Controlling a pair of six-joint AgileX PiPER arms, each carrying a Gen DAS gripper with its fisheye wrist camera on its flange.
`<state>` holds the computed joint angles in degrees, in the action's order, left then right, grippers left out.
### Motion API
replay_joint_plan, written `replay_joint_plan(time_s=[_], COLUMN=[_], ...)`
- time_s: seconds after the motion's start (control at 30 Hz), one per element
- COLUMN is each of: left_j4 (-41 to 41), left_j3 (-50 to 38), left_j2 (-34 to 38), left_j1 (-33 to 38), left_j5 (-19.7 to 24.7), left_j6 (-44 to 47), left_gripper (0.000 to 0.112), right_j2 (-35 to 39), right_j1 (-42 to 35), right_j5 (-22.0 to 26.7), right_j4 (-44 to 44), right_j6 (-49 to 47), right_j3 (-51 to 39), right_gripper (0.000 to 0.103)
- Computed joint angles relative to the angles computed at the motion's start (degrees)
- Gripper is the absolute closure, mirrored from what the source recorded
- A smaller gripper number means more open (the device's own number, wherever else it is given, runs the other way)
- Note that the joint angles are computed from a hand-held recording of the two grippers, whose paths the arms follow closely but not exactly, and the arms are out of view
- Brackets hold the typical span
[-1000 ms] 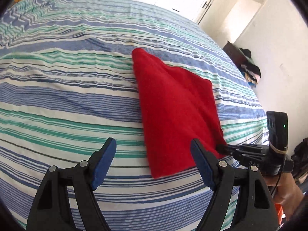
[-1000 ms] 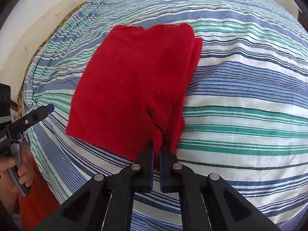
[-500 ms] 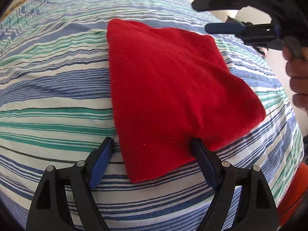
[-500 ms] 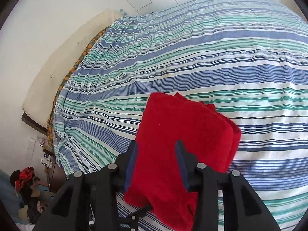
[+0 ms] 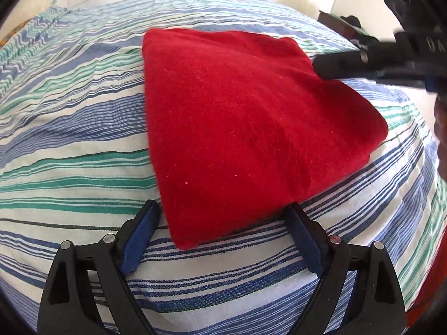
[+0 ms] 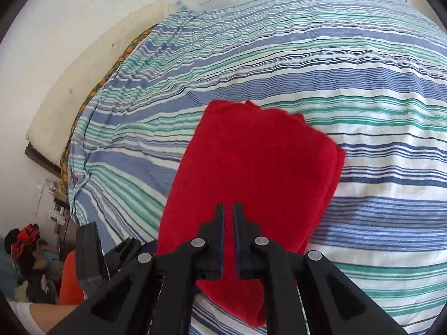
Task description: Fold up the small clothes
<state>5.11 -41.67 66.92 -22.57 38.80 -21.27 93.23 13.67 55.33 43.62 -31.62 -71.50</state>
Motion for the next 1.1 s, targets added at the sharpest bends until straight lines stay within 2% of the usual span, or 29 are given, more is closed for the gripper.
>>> replay_joint_plan(time_s=[0.07,0.1,0.17,0.23,0.33,0.37,0.4,0.67,0.87,1.0,1.1], left_j4=[-2.2,-1.5,1.1,2.4,3.9,4.8,5.2,5.5,3.7,6.8,11.5], left_j3=[-0.6,-1.1,-1.5,-1.5,-1.8,-2.2,-2.4,-1.9,3.3,8.6,11.5], left_j2=[0.3,0.2,-0.1,-1.1,-1.6,-1.6,-1.7,-3.9,-11.7,-18.7,-21.7], left_j1=[1.6,1.0,-0.9,-2.1,-3.3,-4.2,-4.7,-5.0,-5.8,-10.7,-16.2], left_j5=[0.5,1.4,3.0,4.6,6.1,6.8,7.4,9.9,12.0,13.0,12.8], left_j6=[2.2,1.1,-2.3,-4.6,-7.5,-9.0,-9.8,-10.9,-8.9,-13.8,-20.6], left_gripper=[0.021,0.021,0.021,0.021,0.021,0.021,0.021,0.021,0.018,0.013,0.011], right_j2=[-1.8,-1.9,-4.4,-8.7,-15.4,-17.1,-18.8,-25.7,-32.1,-38.2,-39.7], right_j1=[3.0,2.9,0.6,0.5,3.2,3.9,4.6,4.4,2.2,2.8,8.6], right_j5=[-5.3,-7.3,-10.1,-11.9,-14.9,-15.3,-15.9,-16.1,-17.0,-21.7,-26.1], right_j4=[-5.6,-7.0,-2.9,-2.8,-7.8,-8.9,-10.2,-10.9,-7.5,-5.4,-13.0], right_j6=[2.1,2.7,0.7,1.7,6.6,7.7,9.4,12.3,10.6,8.4,17.6], right_j3=[6.7,10.0,15.6,18.9,22.1,23.1,23.9,30.1,39.3,47.1,48.4], right_gripper=[0.093,0.096,0.097,0.093,0.073,0.055,0.045,0.045,0.044,0.044,0.043])
